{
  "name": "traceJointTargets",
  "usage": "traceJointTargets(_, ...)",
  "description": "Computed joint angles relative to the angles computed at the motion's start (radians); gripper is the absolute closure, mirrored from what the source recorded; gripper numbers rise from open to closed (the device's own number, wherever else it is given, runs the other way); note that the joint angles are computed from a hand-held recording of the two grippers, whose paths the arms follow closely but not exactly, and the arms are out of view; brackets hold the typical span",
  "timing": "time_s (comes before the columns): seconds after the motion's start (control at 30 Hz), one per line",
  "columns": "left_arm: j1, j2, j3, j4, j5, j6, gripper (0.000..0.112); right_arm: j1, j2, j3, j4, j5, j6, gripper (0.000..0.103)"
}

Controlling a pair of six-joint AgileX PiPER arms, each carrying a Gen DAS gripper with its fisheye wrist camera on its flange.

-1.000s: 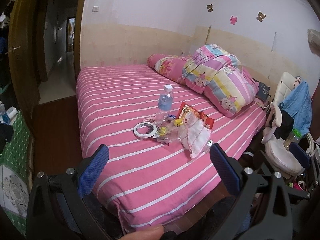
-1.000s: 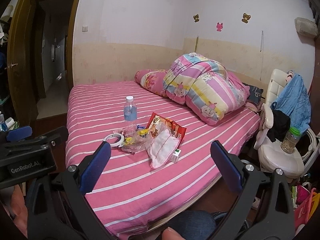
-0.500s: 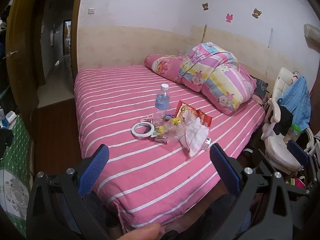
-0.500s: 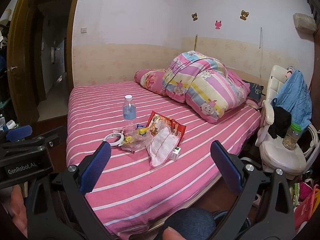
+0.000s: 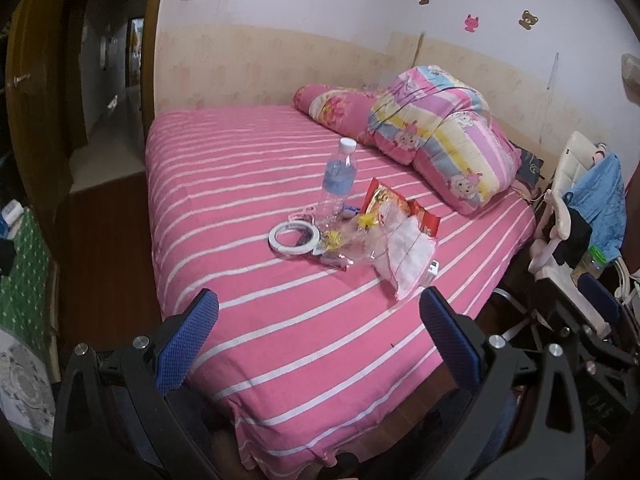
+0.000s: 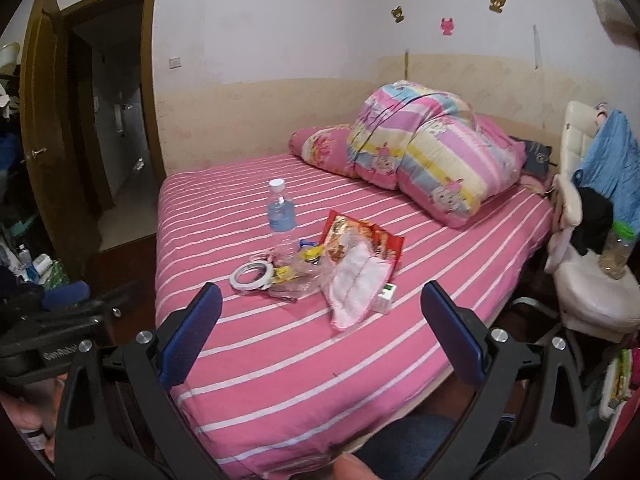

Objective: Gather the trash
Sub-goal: 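Move both tools toward the trash items on the bed, then grasp the white tape roll with the left tool while the right tool grasps the clear plastic bag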

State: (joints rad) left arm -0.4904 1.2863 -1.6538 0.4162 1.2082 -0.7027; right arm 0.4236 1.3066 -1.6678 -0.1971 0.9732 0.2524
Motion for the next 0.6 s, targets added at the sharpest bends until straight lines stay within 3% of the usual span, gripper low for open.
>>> traceJointTargets(0.23,0.129,0.02,0.062,-0.145,-0.107,0.075,0.015,-0.07,0.047,0.02,0.234,-0.068,-0.139,0.005)
traceJointTargets(0.6,0.315,0.125,0.139,-0.329,-0.267,0.213,0.015,-0.1,0.221,-0.021,0.369,-0.103,-0.216,0.005)
